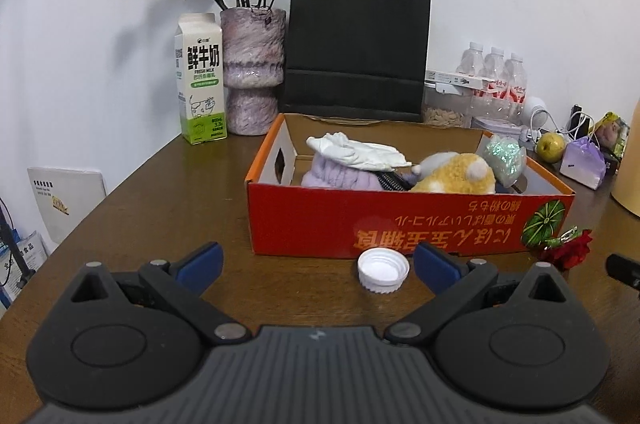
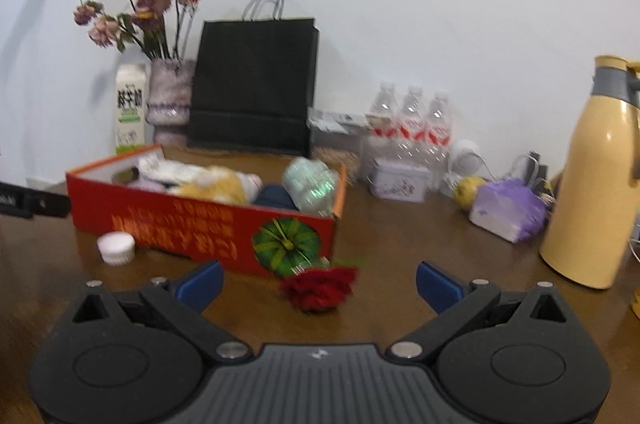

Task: Organize objects
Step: 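Grasp the red rose with the right tool while the left tool grasps the white bottle cap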

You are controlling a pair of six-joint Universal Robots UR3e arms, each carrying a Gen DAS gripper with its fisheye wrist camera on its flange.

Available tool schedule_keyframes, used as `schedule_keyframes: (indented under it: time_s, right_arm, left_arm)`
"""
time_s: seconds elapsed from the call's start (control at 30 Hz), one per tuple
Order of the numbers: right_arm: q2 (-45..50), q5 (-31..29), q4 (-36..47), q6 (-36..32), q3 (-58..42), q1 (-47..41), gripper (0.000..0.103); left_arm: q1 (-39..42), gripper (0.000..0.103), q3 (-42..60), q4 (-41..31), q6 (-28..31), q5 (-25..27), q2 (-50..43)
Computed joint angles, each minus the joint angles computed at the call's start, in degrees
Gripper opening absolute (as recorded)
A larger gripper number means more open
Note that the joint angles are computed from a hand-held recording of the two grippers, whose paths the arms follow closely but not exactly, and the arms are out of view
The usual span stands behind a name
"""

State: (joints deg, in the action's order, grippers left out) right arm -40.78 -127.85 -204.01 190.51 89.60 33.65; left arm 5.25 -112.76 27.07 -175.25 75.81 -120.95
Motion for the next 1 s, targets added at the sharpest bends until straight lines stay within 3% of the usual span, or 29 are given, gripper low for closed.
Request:
schedule_keyframes:
  time_s: [0.1, 0.27, 0.43, 0.63, 0.73, 0.8, 1.0]
  right_arm:
    - [-2.4, 1.1, 0.5, 3.5, 3.7, -1.3, 0.103]
    - [-5.0, 9.5, 10.7, 7.1, 3.3, -5.5, 0.103]
    - [-2.4, 13.2, 20.9, 7.2, -5.1, -8.3, 0.102]
    - [1.7, 17.7, 30.7, 10.1, -15.5, -11.8, 0.094]
    - [1.9, 18.6, 28.4, 9.3, -14.9, -11.9, 0.076]
    - [1.4, 19.1, 24.0, 8.0, -12.7, -11.7, 0.046]
    - [3.2, 12.0, 6.3, 2.3, -8.7, -7.7, 0.038]
  left_arm:
    - [0.5, 0.103, -0.6, -0.2, -0.3, -0.4, 0.3]
    - [0.7, 0.103, -0.9, -0.3, 0.1, -1.0, 0.5]
    - [0.8, 0.103, -0.8, -0.8, 0.0, -1.1, 0.5]
    - [1.1, 0.103, 0.0, -2.8, -0.5, -1.2, 0.3]
    - [1.3, 0.103, 0.3, -3.2, -0.5, -1.3, 0.3]
    - [1.2, 0.103, 0.4, -3.2, -0.6, -1.2, 0.2]
    - [1.3, 0.103, 0.2, -2.9, -0.8, -1.3, 0.2]
